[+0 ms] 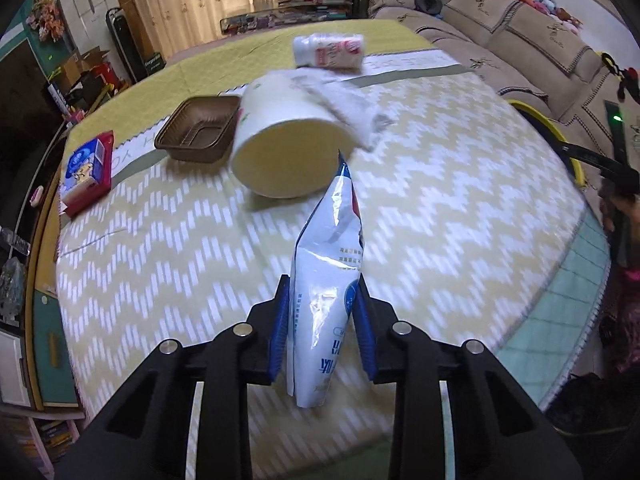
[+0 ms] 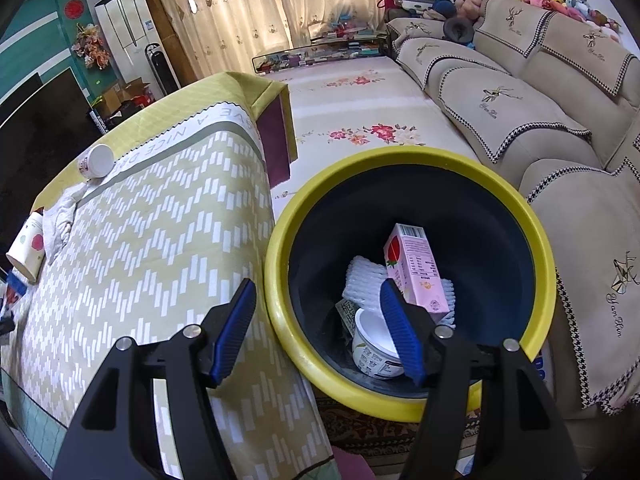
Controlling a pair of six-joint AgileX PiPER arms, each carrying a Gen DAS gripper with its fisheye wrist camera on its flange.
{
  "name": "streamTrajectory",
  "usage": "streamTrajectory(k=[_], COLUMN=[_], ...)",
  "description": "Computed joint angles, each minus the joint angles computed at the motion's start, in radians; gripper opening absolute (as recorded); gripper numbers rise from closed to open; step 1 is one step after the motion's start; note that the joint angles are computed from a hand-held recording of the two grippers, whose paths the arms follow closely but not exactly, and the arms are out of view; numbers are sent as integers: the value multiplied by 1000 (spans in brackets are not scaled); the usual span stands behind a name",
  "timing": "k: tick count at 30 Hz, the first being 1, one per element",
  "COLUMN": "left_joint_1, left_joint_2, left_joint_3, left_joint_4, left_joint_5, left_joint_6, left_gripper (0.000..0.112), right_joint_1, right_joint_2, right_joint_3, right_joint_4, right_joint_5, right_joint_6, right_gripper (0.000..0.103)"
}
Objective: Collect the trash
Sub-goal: 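Carry the snack bag with the left tool into the bin and release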
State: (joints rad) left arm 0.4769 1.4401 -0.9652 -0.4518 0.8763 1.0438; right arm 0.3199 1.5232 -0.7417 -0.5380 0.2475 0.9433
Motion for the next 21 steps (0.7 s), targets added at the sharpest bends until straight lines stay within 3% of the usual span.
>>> streamTrajectory(k=[5,10,15,21], left_joint_1=[-58,-289,-593,-873], left_joint_2=[-112,-101,62,360], left_joint_3=[2,-79,-237,-568], left_joint_4=[-20,-31,2,106], left_joint_5=[67,65,6,25], left_joint_6=[-32,-154,-317,-524], left_gripper=[30,30,30,30], right_joint_1=[-14,-48,-101,-270], right_joint_2=[-69,-208,-346,-476], right_joint_3=[38,104,167,221], right_joint_4=[-44,-81,-123,58], right_joint_5=[6,56,120,126], right_joint_6=[37,52,54,-205], right_gripper=[61,62,66,66])
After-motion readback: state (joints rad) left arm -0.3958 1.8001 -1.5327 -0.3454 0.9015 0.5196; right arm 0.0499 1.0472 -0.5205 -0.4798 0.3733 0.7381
